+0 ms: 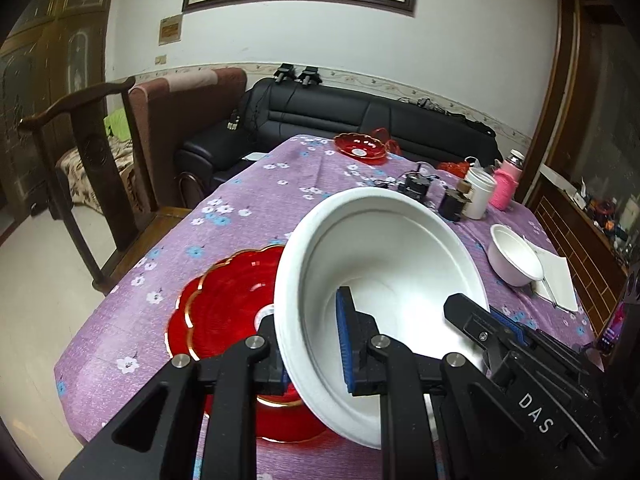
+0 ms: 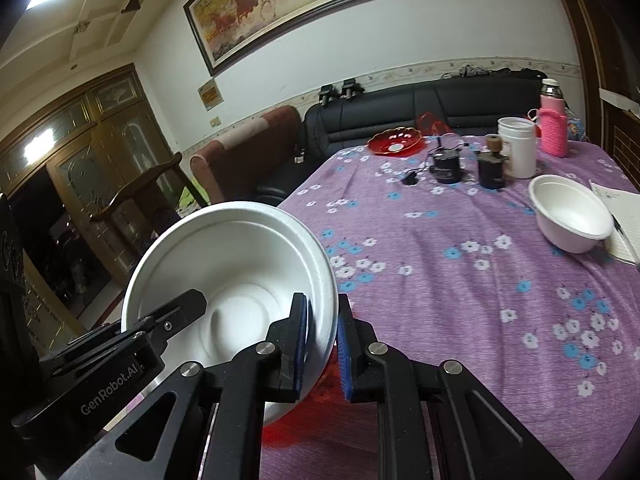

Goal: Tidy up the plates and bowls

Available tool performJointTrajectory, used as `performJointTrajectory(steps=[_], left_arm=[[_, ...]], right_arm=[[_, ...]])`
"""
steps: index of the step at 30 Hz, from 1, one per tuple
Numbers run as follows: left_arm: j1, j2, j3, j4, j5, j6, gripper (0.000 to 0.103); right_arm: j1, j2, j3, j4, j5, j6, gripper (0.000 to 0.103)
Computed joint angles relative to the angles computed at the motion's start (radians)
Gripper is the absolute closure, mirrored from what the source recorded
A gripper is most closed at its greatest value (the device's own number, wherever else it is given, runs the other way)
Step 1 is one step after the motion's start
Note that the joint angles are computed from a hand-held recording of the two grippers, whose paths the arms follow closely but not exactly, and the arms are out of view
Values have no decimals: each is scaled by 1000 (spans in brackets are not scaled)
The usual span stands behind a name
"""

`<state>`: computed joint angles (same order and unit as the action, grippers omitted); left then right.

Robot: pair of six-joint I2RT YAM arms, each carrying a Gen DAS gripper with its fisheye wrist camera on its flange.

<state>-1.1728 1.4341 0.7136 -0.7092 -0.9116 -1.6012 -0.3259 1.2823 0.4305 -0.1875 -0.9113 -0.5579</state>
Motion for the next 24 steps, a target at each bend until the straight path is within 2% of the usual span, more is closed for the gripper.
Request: performJointTrajectory(steps=[8,14,18,24], left_arm=[[53,-121,-137,71,31,18,87],[110,-191,-210,125,60,64,87],[141,-215,-240,154,80,89,87],[233,-245,-310,270,148,179,87]], right_arm=[[167,-24,-53,123,106,131,87],[262,-20,-65,176,173,186,87],[317,26,-54,213,212,218,87],[379,116,-34,265,258,254,87]])
